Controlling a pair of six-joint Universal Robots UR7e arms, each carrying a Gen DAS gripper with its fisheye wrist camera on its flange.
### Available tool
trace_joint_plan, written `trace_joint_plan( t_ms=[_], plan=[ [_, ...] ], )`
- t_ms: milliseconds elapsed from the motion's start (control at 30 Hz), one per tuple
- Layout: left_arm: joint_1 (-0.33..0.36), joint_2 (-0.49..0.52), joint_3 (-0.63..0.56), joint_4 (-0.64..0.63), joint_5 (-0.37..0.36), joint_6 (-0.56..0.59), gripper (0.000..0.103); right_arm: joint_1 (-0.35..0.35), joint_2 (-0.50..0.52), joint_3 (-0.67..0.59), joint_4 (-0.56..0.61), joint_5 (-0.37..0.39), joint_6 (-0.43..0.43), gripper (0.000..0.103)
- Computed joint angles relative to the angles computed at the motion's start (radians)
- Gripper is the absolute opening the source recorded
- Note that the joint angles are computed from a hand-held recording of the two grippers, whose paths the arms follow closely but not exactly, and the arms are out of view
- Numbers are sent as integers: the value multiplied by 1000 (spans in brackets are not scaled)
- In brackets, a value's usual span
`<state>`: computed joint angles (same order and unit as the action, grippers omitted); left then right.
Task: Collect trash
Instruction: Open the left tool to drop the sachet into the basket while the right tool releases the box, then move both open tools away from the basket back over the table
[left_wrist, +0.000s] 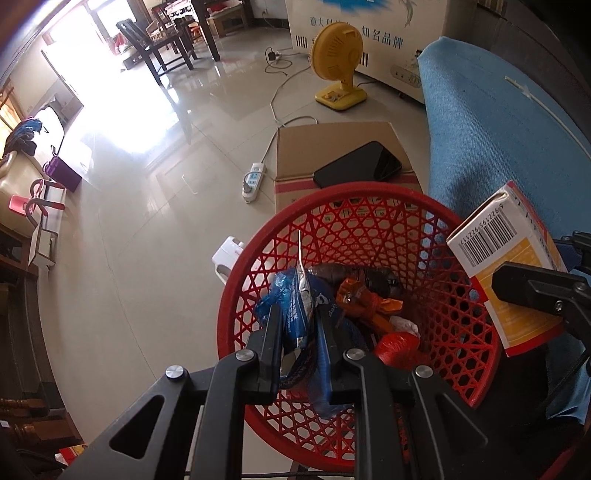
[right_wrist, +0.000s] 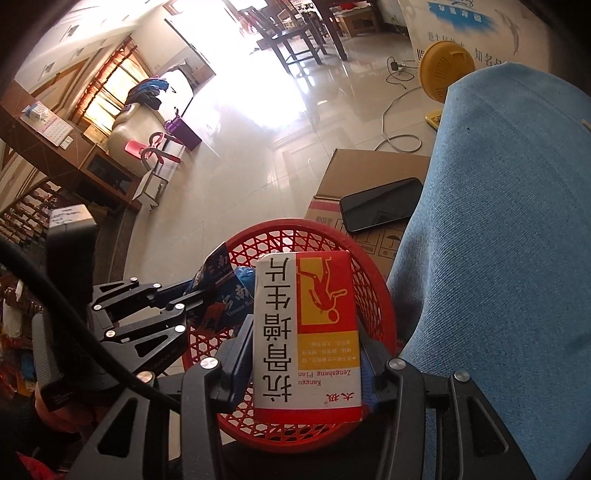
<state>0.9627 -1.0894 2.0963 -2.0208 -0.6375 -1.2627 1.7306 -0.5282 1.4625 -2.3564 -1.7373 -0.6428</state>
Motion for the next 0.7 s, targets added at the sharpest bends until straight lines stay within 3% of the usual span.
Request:
trace_joint_plan(
  t_ms=[367, 400, 467, 700],
  plan=[
    [17, -6, 3, -16, -37, 6, 24, 1, 24, -16, 15, -18, 3, 54],
    [19, -9, 6, -23, -41, 9, 27, -1, 25, -17, 13, -17, 5, 54],
    [24, -13, 9, -43, -48, 18, 44, -5, 25, -20, 12, -13, 14, 55],
    [3, -15, 1, -30, -19, 27, 64, -17, 8, -7, -47, 9, 50, 55]
  ],
)
